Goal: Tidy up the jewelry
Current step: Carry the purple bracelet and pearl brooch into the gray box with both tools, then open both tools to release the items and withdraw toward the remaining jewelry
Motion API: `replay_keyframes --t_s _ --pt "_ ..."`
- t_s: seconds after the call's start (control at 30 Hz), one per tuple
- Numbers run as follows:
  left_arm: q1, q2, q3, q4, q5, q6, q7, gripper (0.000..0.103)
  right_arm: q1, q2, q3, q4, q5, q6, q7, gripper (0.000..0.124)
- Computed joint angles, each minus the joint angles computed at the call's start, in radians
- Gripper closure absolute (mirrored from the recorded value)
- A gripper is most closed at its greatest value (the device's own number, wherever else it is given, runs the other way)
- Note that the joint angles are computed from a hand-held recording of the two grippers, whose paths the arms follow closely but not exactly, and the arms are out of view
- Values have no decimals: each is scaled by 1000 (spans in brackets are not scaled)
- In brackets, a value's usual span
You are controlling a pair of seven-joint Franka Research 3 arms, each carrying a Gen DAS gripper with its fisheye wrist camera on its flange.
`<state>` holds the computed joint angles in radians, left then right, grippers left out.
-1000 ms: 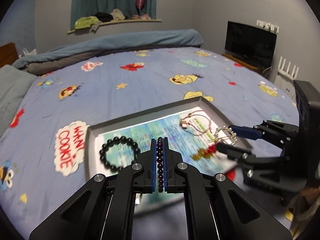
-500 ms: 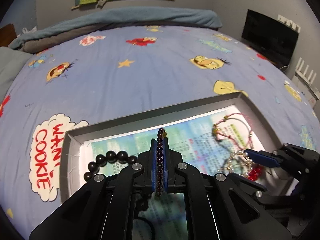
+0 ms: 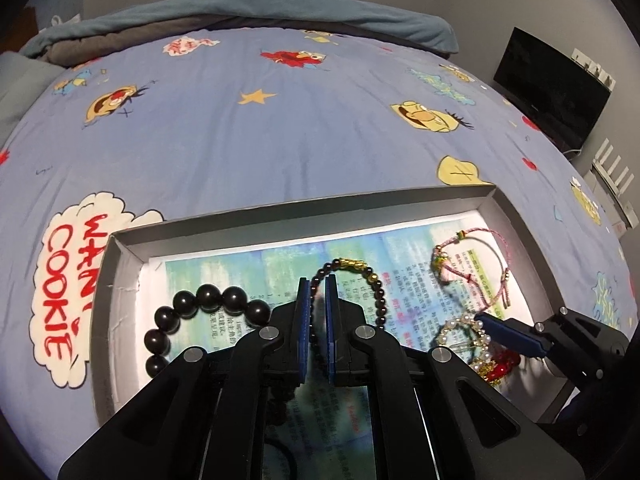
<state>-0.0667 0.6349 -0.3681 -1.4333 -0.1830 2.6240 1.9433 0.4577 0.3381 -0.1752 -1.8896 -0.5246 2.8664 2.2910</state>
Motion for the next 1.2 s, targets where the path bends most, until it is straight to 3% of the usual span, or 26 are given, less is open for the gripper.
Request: replay_keyframes --t_s 0.07,0.17,0.23,0.3,0.37,0.53,0.6,0.63,0.87,1.2 --pt "-1 -15 0 -23 5 24 6 81 3 -2 -3 -3 -5 1 5 83" --pt "10 -37 -13 -57 3 62 23 76 7 -5 -9 -7 -12 5 21 80" --pt "22 -52 -23 -74 -9 72 30 67 14 -13 -18 -14 -30 7 44 69" --pt "20 -76 -15 -105 -6 109 25 34 31 -29 -40 -28 -76 20 95 57" --pt "20 -114 -6 -162 8 188 17 30 46 -52 -56 -46 -140 21 157 54" --pt "52 -188 -17 -240 5 237 -2 22 27 -110 -25 -85 -245 7 241 38" --pt "52 -225 -8 -278 13 259 -19 11 25 -141 -15 -105 -306 -3 292 32" --pt "49 -256 3 -312 21 285 -35 9 29 -165 -15 -122 -356 -7 337 27" --pt "122 -396 -44 -448 -103 318 29 7 -12 -282 62 -198 -494 -68 472 27" --pt "83 -607 42 -659 -310 364 179 6 -113 -437 198 -309 -516 -106 543 27"
